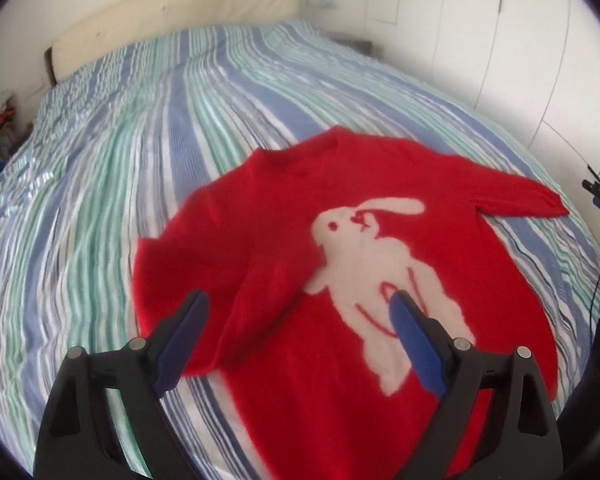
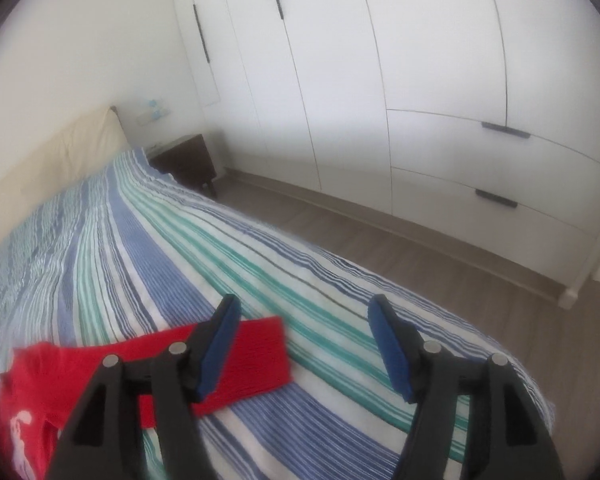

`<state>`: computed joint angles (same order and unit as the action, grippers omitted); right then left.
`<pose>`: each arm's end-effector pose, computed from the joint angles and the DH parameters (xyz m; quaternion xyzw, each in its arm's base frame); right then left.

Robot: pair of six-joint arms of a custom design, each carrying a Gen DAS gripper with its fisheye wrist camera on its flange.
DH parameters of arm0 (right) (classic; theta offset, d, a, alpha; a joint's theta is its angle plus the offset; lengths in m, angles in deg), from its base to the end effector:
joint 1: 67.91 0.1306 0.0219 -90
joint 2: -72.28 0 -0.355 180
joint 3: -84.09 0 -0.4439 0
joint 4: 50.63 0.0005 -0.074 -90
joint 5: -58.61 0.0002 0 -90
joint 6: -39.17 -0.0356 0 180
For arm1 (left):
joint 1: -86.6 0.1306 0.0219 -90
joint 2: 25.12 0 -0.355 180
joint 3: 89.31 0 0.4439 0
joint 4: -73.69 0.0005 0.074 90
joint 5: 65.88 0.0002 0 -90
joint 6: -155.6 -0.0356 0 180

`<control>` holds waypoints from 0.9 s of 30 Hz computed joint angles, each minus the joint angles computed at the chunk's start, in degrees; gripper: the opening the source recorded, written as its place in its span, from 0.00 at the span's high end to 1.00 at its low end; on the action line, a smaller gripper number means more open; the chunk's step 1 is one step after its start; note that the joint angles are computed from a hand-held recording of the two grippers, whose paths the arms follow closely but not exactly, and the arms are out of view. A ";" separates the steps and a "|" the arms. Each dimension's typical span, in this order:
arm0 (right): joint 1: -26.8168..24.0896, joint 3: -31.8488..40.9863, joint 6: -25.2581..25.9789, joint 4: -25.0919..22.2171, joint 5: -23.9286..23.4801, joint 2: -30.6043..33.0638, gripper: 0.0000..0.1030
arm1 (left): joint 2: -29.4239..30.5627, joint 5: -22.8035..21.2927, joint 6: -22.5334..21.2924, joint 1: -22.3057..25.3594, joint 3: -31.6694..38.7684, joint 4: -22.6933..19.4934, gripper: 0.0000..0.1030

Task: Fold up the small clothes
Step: 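Open the right gripper to lay the sleeve on the bed, then grasp the other sleeve cuff with the left gripper and pull it outward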

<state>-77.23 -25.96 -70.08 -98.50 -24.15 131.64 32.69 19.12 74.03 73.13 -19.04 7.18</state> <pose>0.3586 -0.0639 0.4512 0.2478 0.8597 -0.0180 0.4464 0.3218 -0.0744 0.4381 0.0283 0.9500 -0.0178 0.3106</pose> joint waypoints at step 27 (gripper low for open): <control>4.59 -0.08 3.69 1.68 -1.80 1.15 0.35 | -17.08 8.38 16.50 55.87 -9.54 -1.39 0.92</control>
